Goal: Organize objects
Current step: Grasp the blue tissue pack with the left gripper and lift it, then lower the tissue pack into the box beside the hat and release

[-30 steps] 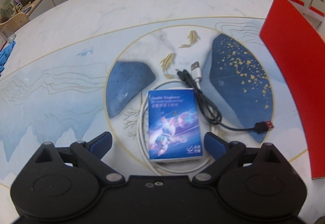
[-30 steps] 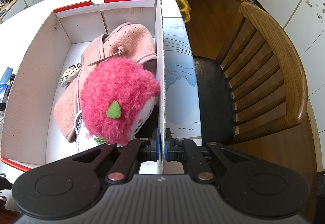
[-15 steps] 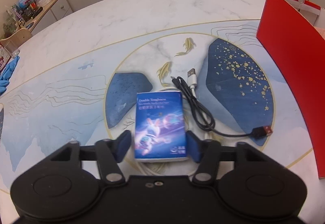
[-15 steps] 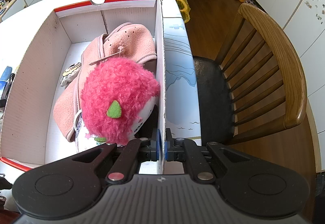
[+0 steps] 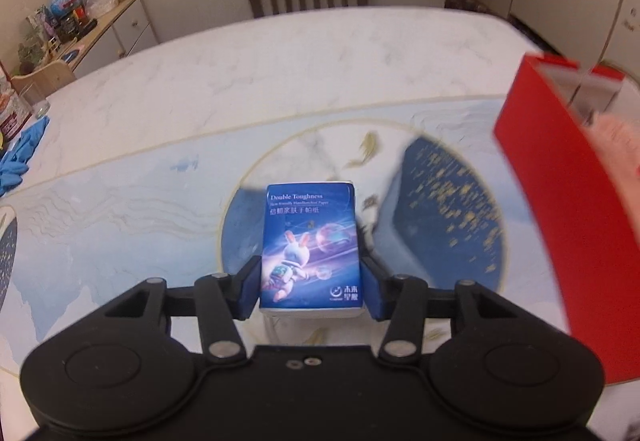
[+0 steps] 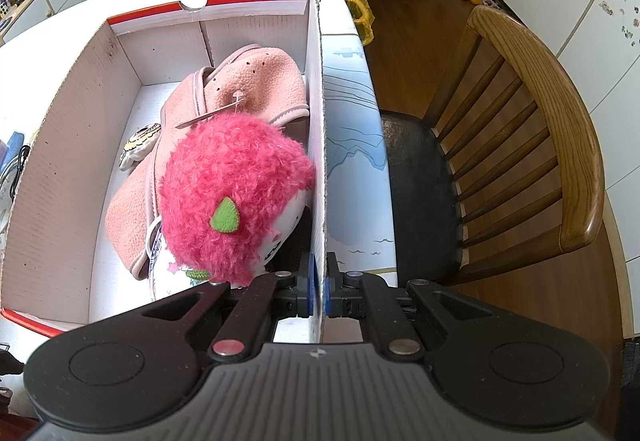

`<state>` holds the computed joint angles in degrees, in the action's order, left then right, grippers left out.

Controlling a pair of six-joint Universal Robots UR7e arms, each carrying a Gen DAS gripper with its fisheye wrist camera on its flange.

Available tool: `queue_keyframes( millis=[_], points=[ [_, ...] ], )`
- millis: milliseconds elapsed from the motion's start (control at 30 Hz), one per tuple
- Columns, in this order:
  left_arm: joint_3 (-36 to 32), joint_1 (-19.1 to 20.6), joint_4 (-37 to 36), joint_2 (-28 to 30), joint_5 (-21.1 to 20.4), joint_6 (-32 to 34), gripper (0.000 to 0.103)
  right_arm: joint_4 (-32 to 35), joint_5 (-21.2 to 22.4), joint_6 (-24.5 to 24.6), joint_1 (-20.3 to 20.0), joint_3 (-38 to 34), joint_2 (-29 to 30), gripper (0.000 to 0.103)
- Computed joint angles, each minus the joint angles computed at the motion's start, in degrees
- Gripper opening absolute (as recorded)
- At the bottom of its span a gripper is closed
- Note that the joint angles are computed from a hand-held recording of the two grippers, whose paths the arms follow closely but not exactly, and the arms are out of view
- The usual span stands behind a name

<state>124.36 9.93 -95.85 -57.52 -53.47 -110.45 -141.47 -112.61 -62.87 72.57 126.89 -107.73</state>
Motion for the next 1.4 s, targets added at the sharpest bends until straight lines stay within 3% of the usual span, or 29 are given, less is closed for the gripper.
queue_keyframes(
  millis=[200,600,1000,1400],
  points=[
    [-4.4,-0.27,0.69,1.16,4.23,3.07,0.049,0.23,-0.02,0.24,0.11,-0.03,-0.08,0.004],
    [-10.22,1.12,-5.87,5.92,11.61,13.32,0.049,0.04,0.75,0.09,-0.23,0.11,-0.34,0.004],
    [-15.99,4.01,-16.39,11.99,15.12,28.03,0.049,1.29,1.92,-0.15,-0.83,0.01,-1.02,0.004],
    [-22.56,8.09,-22.75,19.88,14.74,40.7,0.049,2.09,2.99,-0.36,-1.4,-0.24,-1.37,0.004]
  ],
)
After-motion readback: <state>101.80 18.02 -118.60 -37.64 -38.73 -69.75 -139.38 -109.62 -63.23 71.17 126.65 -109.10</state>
